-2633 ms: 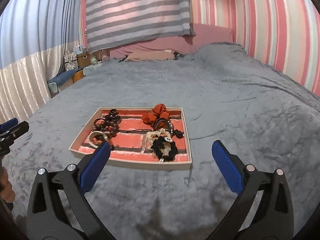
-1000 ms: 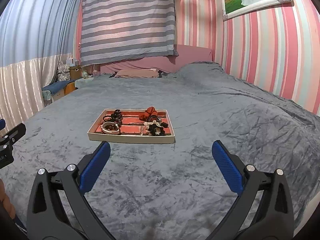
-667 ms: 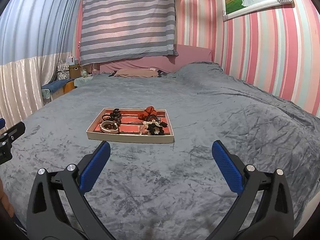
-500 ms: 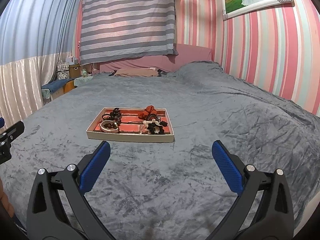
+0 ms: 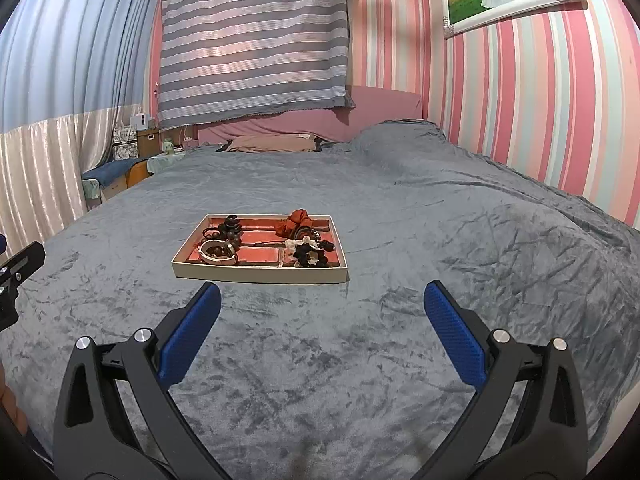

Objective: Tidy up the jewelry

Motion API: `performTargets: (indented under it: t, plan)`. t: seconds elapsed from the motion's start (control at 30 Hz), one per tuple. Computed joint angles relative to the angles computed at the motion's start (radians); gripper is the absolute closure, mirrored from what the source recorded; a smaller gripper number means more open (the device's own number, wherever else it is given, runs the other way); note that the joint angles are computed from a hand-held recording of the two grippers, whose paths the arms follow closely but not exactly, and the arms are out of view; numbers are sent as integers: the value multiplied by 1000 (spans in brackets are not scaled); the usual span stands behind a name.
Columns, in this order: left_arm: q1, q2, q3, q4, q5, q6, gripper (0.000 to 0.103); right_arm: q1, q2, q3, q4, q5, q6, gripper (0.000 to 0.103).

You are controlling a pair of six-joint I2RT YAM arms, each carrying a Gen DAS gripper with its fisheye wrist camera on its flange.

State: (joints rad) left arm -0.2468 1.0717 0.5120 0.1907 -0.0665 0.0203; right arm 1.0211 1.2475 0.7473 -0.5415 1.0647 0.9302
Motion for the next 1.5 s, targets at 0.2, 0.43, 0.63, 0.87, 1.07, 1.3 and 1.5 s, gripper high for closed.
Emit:
performTargets:
  t: [0.2, 0.43, 0.63, 0.87, 1.07, 1.3, 1.5]
  plan:
    - [-14, -4, -4, 5, -16, -2, 4, 0, 0, -1, 0, 1, 2, 4]
    - [-21, -2, -3, 7, -24, -9, 4, 0, 1, 0, -2, -1, 3, 4]
    - [-17, 1, -1, 6, -20, -11, 4, -1, 0, 0, -3, -1, 3, 4]
    - [-13, 3, 4, 0, -12, -10, 4, 0, 3, -3, 2, -5, 7, 4]
    - [-4, 5, 5, 0, 1, -3, 4, -1, 8, -8, 9, -5, 11, 4]
    - [-1, 4, 4, 1, 5, -1, 4, -7, 10, -11, 21, -9, 4, 4]
    - [-3, 3, 3, 4, 1, 1, 4, -8, 8, -12, 20, -9, 3, 4]
